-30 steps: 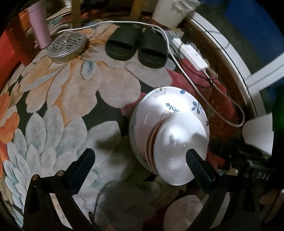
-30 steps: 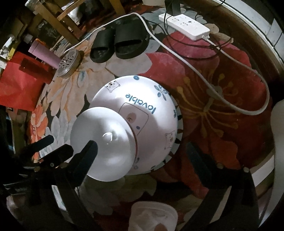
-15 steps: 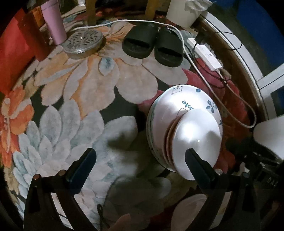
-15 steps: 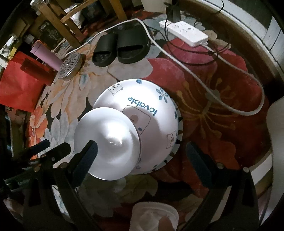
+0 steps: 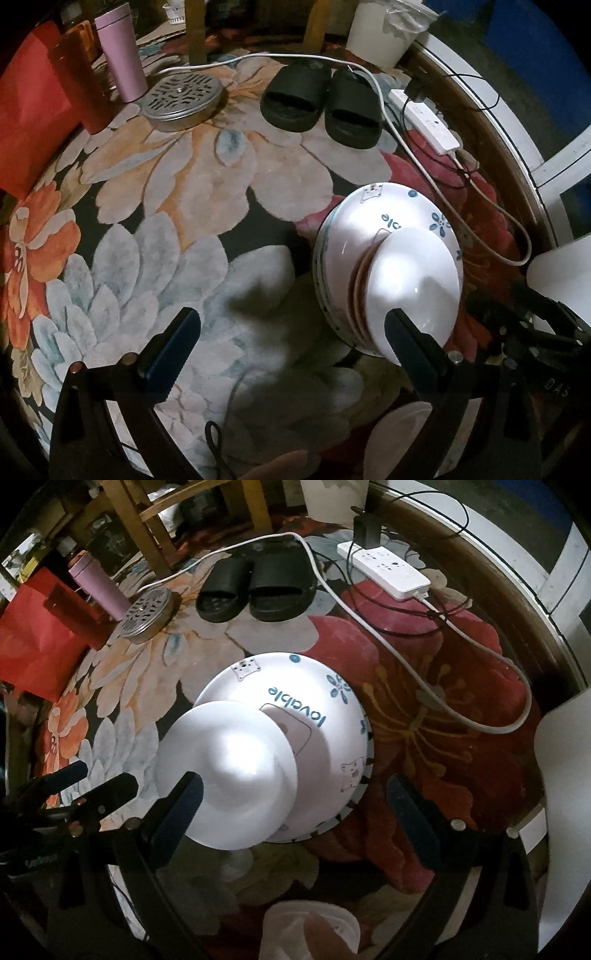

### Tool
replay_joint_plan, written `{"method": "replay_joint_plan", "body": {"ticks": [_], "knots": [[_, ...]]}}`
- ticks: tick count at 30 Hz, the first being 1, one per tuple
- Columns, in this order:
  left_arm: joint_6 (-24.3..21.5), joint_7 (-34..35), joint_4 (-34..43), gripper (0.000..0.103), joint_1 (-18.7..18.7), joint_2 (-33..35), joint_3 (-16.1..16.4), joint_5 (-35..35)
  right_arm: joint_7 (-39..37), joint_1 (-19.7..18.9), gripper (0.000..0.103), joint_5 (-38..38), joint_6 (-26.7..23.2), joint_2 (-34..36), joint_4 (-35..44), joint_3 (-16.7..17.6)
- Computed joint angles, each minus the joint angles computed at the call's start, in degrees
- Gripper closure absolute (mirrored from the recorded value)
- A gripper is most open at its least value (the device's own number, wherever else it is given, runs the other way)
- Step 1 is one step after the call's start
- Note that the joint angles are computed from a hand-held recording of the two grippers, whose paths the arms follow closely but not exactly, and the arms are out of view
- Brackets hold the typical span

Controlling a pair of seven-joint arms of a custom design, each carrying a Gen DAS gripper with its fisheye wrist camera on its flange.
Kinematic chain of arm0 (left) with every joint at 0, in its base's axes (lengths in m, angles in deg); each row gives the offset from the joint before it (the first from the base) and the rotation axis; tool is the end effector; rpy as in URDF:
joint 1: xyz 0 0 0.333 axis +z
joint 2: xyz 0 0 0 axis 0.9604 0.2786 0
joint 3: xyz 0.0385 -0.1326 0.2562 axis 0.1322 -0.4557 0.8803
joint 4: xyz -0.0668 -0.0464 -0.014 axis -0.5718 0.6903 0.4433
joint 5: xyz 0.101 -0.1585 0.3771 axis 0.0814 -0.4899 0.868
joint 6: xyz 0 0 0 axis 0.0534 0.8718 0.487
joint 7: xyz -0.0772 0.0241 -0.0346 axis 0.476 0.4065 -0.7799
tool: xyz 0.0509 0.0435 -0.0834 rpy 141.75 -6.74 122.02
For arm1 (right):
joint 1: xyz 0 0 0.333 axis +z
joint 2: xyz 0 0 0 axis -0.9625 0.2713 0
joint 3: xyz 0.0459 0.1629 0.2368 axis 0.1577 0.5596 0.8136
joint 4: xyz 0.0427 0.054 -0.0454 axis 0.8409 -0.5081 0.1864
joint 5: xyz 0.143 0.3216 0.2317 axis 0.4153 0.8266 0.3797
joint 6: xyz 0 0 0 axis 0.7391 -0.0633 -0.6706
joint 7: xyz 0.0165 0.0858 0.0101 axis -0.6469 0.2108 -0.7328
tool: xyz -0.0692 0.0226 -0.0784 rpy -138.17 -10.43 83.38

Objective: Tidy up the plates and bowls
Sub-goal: 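Withdraw both grippers from the standing dishes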

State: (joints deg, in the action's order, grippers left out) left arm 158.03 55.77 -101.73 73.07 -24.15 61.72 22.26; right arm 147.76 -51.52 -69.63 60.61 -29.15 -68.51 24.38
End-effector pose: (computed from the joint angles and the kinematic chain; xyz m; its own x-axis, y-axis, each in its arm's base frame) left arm 0.6265 -0.0982 0.4793 -0.3030 -0.9336 0.1911 -0.9220 0.2365 -0.3065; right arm 0.5780 0.3037 0.4950 -0.2804 -0.9465 -0.1597 -0.8796 0.3199 -0.3521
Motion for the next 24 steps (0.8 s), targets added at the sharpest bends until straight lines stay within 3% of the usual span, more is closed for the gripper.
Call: {"method": "replay_joint_plan", "body": {"ticks": [24], "knots": [[2.49,0.95,-3.62,0.013,2.44,-2.07,1.81,-0.85,-3.00,2.99,0.003,-0.95,0.76,4.97,6.32,0.51]]}}
